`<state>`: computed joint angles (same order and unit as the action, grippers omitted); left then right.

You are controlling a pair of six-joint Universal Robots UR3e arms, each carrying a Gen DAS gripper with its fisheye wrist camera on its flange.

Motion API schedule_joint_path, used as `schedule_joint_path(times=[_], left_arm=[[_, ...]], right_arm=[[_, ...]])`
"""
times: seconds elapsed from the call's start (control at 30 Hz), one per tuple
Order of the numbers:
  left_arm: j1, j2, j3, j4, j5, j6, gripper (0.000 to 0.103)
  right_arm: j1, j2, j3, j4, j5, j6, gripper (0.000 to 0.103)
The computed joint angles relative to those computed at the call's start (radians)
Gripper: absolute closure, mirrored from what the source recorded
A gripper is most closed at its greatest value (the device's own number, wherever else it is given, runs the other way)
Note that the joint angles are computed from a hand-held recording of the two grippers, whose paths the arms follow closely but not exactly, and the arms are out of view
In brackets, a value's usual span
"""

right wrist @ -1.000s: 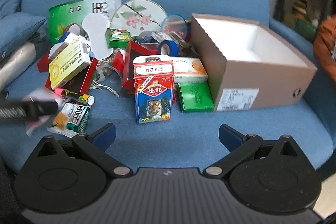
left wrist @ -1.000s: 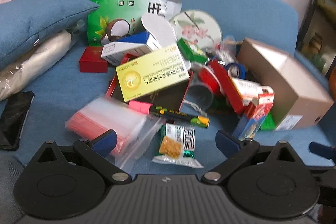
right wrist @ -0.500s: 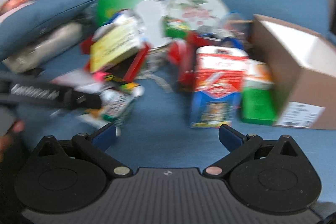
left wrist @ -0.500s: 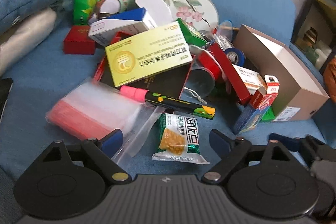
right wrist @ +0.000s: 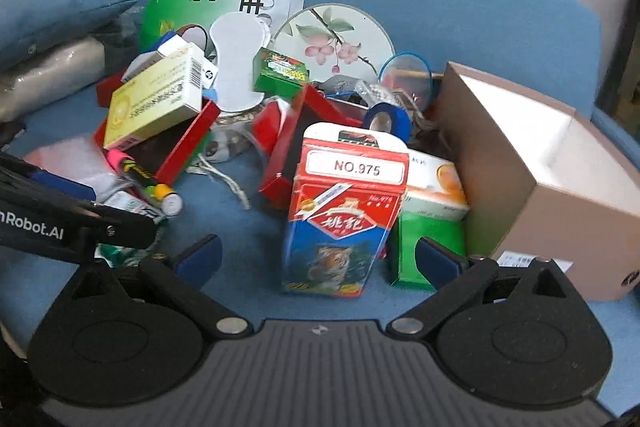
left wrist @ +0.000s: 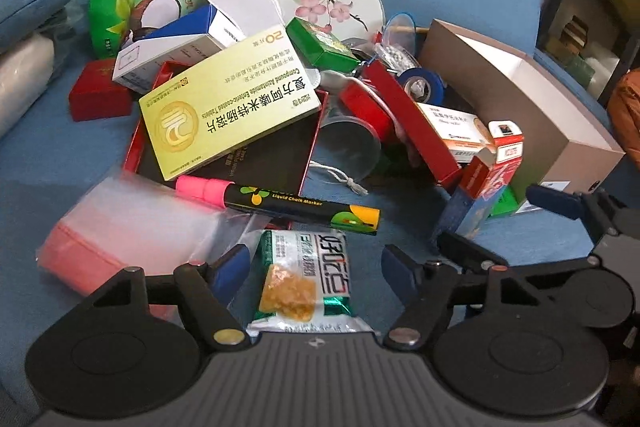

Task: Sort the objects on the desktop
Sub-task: 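Grasp the green snack packet with the left gripper while the right grasps the red tiger-print box, then carry both items into the brown box and open both grippers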

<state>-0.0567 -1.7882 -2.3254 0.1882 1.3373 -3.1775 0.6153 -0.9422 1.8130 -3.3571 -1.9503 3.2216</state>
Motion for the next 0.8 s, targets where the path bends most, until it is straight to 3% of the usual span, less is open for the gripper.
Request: schedule_joint_path(times=[0.07, 0.27, 0.37, 0.53, 0.8], left_arm=[[-0.008, -0.027, 0.025, -0.025, 0.020, 0.014, 0.033], [-0.001, -0.065, 0.030, -0.005, 0.003, 0.020, 0.036], [-0.005, -0.076, 0.032, 0.013, -0.002, 0.028, 0.044], [-0.015, -0.059, 0.033, -0.013, 0.003, 0.033, 0.050], [0.009, 0.100, -0.034, -0.139, -0.098, 0.098, 0.053]], right_arm=[[-0.004, 0.026, -0.023, -0.008, -0.011, -0.021, 0.019], [-0.029, 0.054, -0.039, -0.033, 0.020, -0.021, 0.027], [-0.039, 0.065, -0.050, -0.043, 0.045, -0.014, 0.043], [-0.053, 0.037, -0.002, -0.075, 0.092, 0.025, 0.043], [-0.051, -0.073, 0.128, -0.158, 0.089, 0.053, 0.043]])
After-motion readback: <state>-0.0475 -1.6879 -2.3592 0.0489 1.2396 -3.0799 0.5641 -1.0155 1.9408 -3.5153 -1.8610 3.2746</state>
